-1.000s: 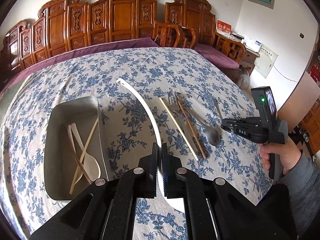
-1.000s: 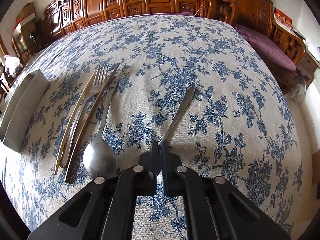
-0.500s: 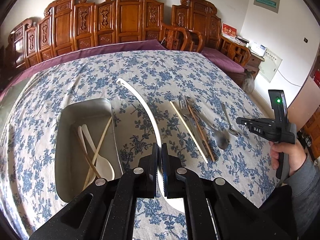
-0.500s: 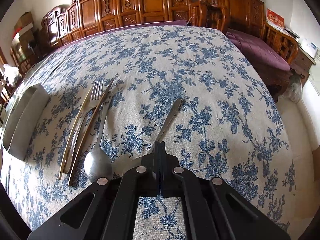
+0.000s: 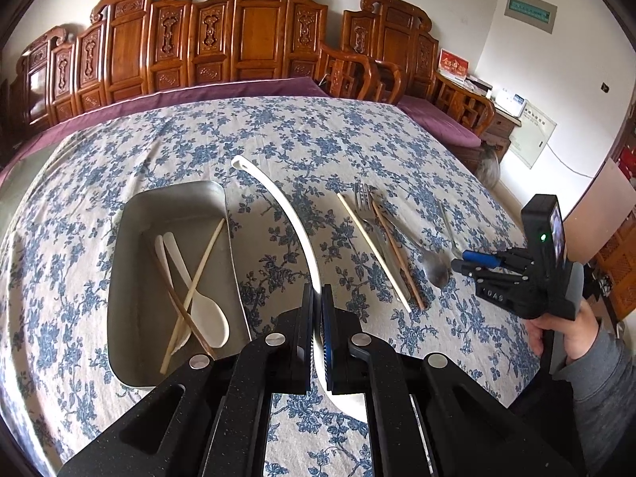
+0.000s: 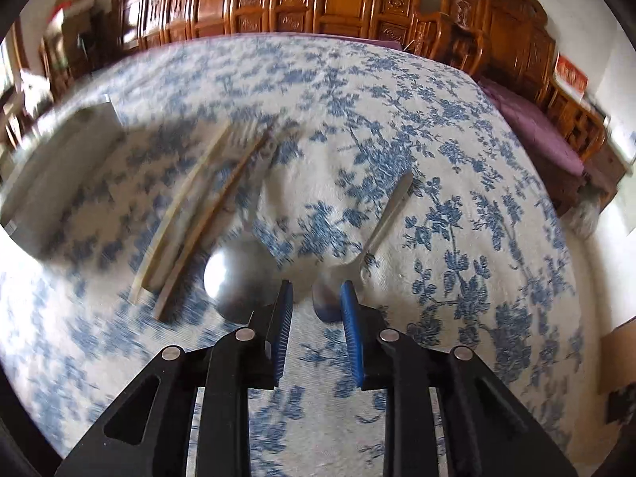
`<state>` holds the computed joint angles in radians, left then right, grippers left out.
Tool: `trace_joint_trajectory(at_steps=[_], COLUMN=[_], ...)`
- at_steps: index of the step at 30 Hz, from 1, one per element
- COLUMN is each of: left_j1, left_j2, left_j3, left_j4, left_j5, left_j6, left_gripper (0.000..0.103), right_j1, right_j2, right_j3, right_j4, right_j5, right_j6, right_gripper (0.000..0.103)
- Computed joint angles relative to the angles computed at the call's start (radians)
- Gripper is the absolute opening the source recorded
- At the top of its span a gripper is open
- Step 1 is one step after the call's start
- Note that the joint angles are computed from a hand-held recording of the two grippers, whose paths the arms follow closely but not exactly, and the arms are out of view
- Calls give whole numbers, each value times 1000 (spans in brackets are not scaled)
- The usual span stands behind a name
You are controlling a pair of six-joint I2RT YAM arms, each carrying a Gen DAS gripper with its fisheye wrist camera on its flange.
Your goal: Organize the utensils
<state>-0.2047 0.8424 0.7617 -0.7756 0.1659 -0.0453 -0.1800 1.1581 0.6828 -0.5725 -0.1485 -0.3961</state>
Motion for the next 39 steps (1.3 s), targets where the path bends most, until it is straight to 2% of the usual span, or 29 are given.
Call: trace_joint_trajectory(at_steps=[6,7,10,17,22,29,33,39], left_j1=[0,-1,-6,32,155,324,392,443], left_j2=[-10,-8,-10,-9,15,103,174,284], left_j3=[14,16,20,31,56,87,96,87], left_j4=[-15,-14,-18,-31,-53,-68,-49,20], left_j5=[0,-1,-5,8,59,113,120,114], left_j6=[-2,-2,-4,26,112,259,325,366], left_gripper=[3,3,3,3,3,3,3,3], right_j1=[-28,-30,-43,-102,-79,100,240,460], right_j2=[23,23,6,6,-67,-219,-248,-235], right_j3=[-6,-6,-11,9,20,8,41,119], right_j4=[29,29,31,7,-45,-126,-147,-148], right_j5=[12,12,21,-21,-49,-23,10,57], right_j6=[-2,-3,-11,-37,-34,55,138,257], right_gripper=[26,16,5,3,3,3,3,3])
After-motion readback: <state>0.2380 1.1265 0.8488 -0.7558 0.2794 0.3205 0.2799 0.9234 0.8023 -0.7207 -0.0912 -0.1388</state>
